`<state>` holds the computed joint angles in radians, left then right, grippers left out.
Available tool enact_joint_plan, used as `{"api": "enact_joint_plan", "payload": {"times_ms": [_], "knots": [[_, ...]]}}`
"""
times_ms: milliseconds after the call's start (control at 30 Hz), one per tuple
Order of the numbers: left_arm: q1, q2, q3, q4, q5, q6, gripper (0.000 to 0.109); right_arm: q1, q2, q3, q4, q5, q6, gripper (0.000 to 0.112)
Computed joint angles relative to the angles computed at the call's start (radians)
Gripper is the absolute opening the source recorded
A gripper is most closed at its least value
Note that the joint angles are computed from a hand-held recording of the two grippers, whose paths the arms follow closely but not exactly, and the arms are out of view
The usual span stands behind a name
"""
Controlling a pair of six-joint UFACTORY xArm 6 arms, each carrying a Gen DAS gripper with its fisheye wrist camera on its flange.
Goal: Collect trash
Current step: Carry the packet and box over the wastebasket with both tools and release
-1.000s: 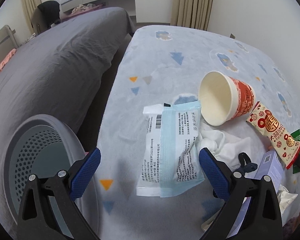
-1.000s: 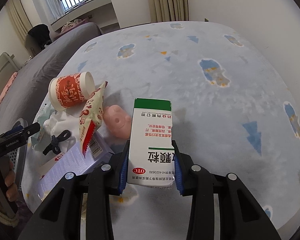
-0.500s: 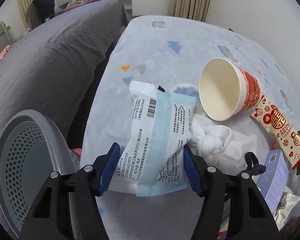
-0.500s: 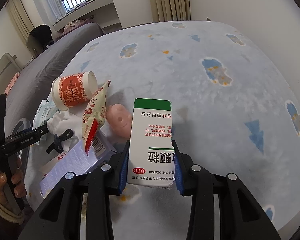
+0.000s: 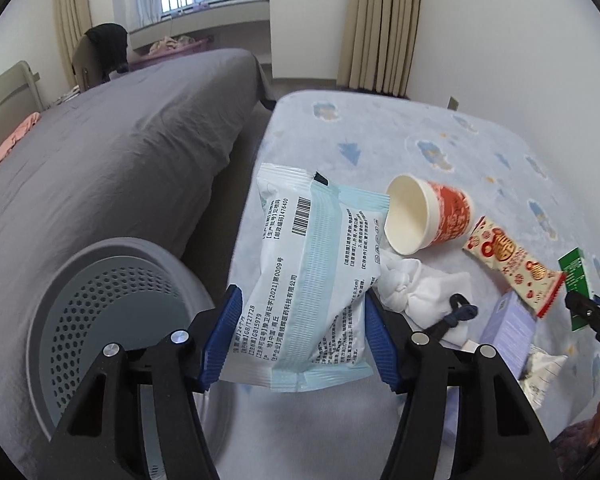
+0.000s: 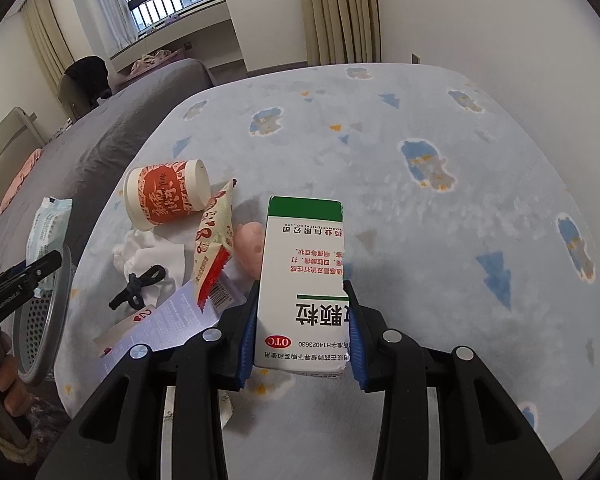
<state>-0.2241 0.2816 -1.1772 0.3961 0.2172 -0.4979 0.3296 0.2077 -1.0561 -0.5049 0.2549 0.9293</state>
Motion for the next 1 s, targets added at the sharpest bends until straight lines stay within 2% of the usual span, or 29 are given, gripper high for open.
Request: {"api": "enact_joint_plan", "payload": {"times_ms": [133,267,367,500,633,833,933,1000], "knots": [[0.033,-0.094,0.099,0.084,-0.032,-0.062,0.059,0.035,-0.028,0.002,-0.055,0.014,0.066,0.037],[0.089,-0.174,0.179,0.217,-0.05,-0.161,0.059,0.091,-0.029,-0.031,-0.043,0.017,0.06,0.037],[0.134,-0.216,0.222,0.251,-0.057,-0.183,0.059,0.146,0.006,-0.101,-0.022,0.024,0.018,0.037],[0.191,-0.261,0.271,0.296,-0.054,-0.214,0.059,0.216,0.093,-0.222,0.093,0.018,-0.107,0.037],[0.25,-0.29,0.305,0.372,-0.045,-0.265,0.059,0.284,0.22,-0.386,0.266,0.037,-0.285,0.037],[0.314,-0.286,0.325,0.41,-0.057,-0.292,0.059,0.36,0.439,-0.693,0.464,0.149,-0.512,0.037],[0.325,-0.267,0.314,0.437,-0.048,-0.321,0.06,0.379,0.528,-0.828,0.515,0.21,-0.571,0.037],[0.335,-0.256,0.312,0.409,-0.052,-0.304,0.06,0.39,0.587,-0.92,0.526,0.251,-0.594,0.037]]}}
